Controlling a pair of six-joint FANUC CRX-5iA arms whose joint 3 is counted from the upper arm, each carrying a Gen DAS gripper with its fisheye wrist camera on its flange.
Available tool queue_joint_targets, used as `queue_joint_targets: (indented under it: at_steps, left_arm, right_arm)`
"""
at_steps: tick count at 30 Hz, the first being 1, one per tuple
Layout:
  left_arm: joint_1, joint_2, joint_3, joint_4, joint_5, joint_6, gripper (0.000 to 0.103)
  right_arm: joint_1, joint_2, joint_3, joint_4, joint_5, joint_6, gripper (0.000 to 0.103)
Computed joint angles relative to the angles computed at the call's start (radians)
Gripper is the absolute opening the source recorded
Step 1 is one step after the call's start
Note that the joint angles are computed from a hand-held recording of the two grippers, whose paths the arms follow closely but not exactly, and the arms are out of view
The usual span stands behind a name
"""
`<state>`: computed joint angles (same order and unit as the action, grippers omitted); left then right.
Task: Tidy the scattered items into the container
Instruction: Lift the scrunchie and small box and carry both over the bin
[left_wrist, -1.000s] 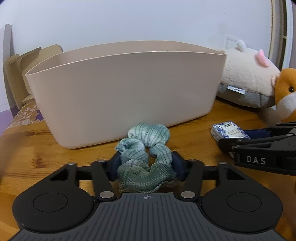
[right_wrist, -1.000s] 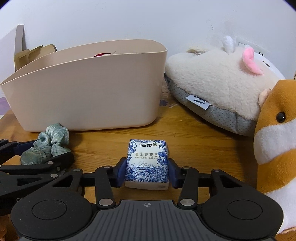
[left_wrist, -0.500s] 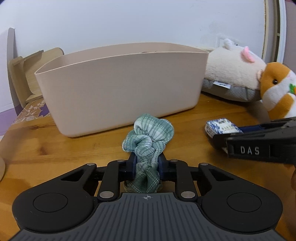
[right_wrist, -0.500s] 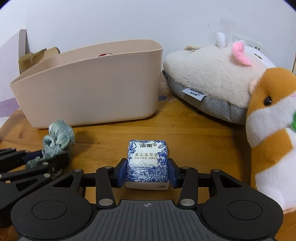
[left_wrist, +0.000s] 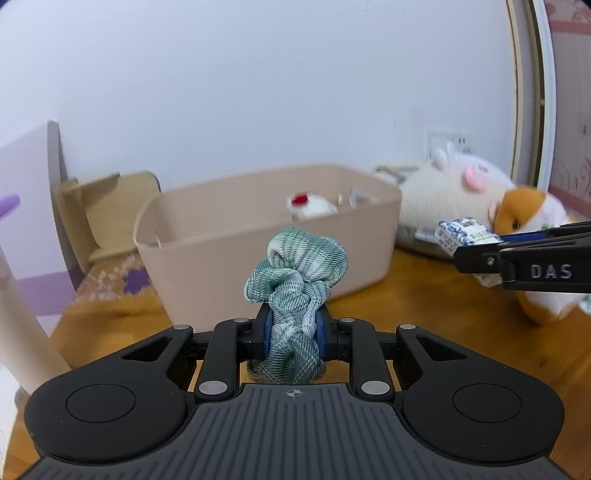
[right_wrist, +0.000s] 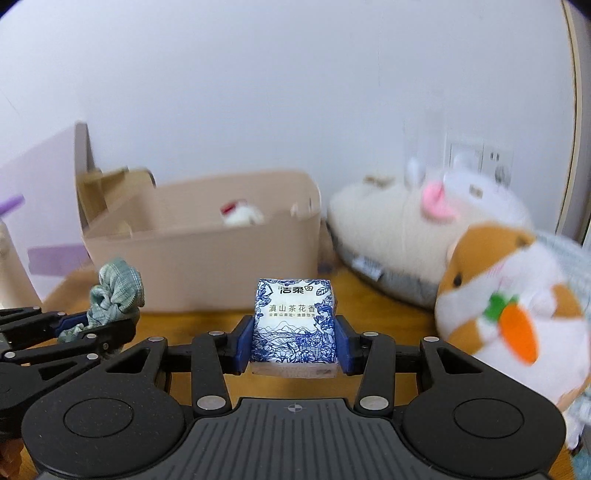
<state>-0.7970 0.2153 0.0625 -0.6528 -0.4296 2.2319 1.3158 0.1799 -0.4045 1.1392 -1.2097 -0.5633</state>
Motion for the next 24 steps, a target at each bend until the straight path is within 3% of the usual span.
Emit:
queue_joint_targets:
  at_steps: [7,24]
  left_arm:
    - [0.013,0.002,0.056,0.004,-0.016,-0.024,0.022]
    - [0.072,0.099,0.241,0.054,-0.087,-0.112,0.023]
  right_arm:
    - [-0.002,-0.014,0.038,0.074,-0.047,0.077,0.042]
    - [-0.136,0.036,0.158,0.147,0.034,0.284,0.042]
